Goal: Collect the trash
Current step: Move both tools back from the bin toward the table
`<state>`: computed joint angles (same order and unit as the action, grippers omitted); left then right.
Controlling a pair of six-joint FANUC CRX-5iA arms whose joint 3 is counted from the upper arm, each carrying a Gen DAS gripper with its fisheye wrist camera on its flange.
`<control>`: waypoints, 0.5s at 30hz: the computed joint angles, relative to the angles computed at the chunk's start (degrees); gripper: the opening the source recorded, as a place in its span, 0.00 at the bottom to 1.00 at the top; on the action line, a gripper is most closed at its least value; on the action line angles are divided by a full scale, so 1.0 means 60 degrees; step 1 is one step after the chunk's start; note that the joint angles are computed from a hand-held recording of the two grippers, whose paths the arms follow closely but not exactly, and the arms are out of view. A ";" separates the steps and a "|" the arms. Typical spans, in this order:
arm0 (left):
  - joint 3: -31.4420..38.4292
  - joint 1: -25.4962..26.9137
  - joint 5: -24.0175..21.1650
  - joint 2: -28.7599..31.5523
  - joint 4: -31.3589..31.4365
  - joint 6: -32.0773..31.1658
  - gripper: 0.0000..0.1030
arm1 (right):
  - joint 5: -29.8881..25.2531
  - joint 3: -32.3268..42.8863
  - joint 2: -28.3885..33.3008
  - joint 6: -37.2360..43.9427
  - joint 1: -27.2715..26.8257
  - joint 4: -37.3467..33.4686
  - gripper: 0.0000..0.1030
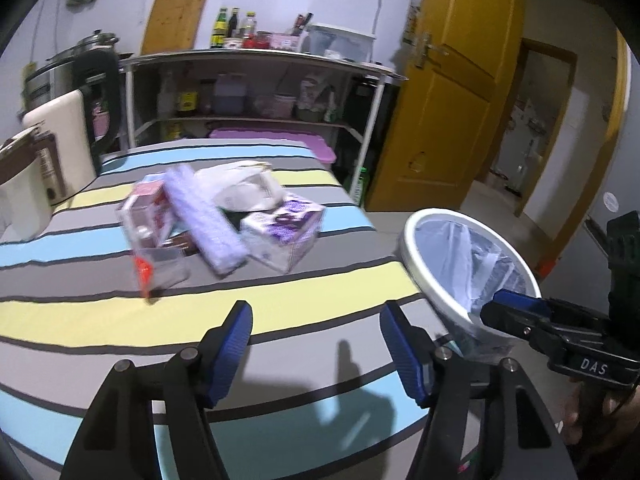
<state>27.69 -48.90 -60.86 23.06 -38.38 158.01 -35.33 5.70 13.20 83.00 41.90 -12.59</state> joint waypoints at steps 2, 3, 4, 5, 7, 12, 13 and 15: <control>-0.0177 0.0032 -0.0149 -0.0147 -0.0027 0.0219 0.65 | -0.0226 0.0275 0.0135 0.0312 0.0053 -0.0235 0.46; -0.0282 0.0060 -0.0196 -0.0232 -0.0035 0.0326 0.65 | -0.0274 0.0353 0.0185 0.0369 0.0088 -0.0247 0.46; -0.0393 0.0090 -0.0231 -0.0317 -0.0058 0.0420 0.65 | -0.0328 0.0460 0.0260 0.0438 0.0135 -0.0259 0.46; -0.0458 0.0099 -0.0314 -0.0374 -0.0103 0.0520 0.65 | -0.0363 0.0537 0.0317 0.0452 0.0176 -0.0242 0.46; -0.0603 0.0116 -0.0504 -0.0500 -0.0199 0.0731 0.65 | -0.0481 0.0747 0.0484 0.0462 0.0267 -0.0188 0.46; -0.1034 0.0299 -0.0691 -0.0858 -0.0373 0.1133 0.65 | -0.0663 0.1260 0.0870 0.0661 0.0419 -0.0151 0.46; -0.1061 0.0327 -0.0725 -0.0891 -0.0387 0.1163 0.65 | -0.0697 0.1331 0.0916 0.0722 0.0426 -0.0179 0.46; -0.1142 0.0430 -0.0752 -0.0969 -0.0406 0.1199 0.65 | -0.0741 0.1579 0.1098 0.0873 0.0468 -0.0213 0.46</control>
<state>20.84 -46.32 -65.38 17.24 -40.82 165.21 -39.78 15.17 19.79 88.24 44.71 -13.87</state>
